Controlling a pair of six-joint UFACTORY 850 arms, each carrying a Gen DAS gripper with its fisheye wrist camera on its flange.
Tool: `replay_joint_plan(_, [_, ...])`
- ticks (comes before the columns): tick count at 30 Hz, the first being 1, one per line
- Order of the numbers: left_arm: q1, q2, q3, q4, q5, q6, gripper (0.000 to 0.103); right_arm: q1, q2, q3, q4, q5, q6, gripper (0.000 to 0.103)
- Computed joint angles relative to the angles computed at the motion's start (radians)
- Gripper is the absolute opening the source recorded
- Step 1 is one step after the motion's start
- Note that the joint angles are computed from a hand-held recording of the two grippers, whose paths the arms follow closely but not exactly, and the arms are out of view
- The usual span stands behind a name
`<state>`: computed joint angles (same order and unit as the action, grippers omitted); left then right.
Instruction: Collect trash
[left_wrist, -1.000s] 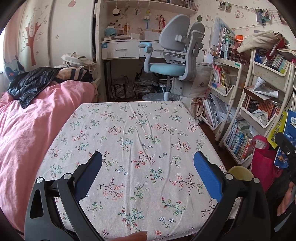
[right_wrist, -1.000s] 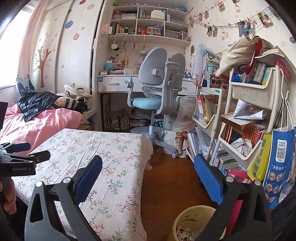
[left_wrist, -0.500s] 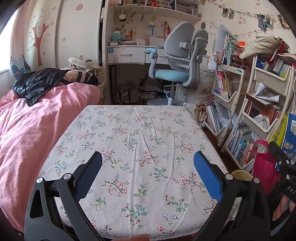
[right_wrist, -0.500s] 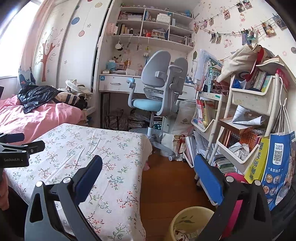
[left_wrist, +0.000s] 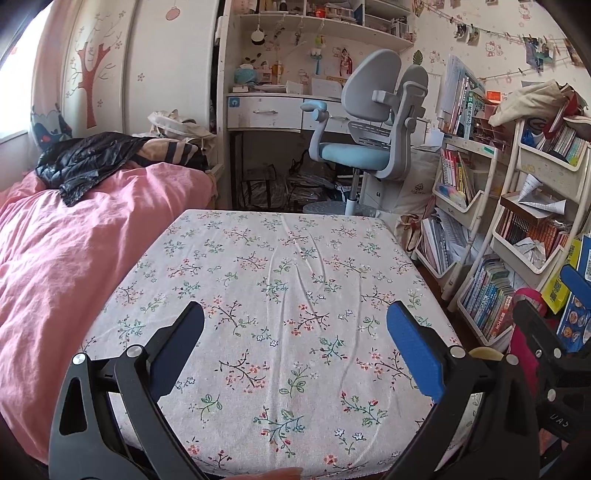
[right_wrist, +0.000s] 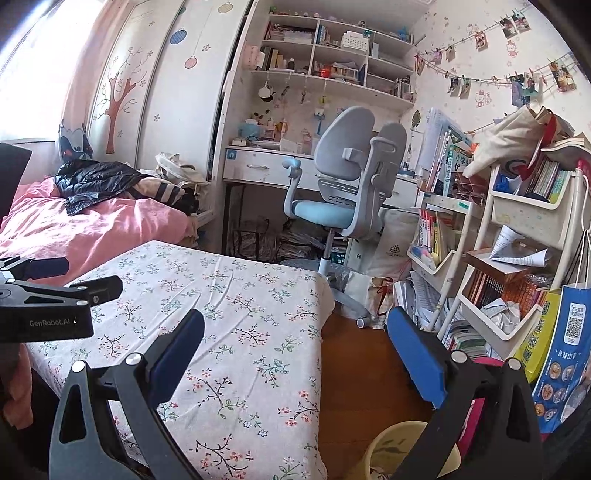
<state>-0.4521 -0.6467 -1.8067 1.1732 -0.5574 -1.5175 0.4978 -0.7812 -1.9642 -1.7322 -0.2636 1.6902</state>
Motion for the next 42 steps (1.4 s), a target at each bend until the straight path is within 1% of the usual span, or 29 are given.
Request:
replay_joint_plan(8, [0.005, 0.003, 0.005, 0.002, 0.000, -0.008, 0.096, 0.004, -0.006, -0.007, 0.025, 0.003, -0.036, 0.095])
replay_joint_plan(42, [0.004, -0.004, -0.002, -0.008, -0.010, 0.016, 0.096, 0.009, -0.009, -0.010, 0.041, 0.008, -0.052, 0.095])
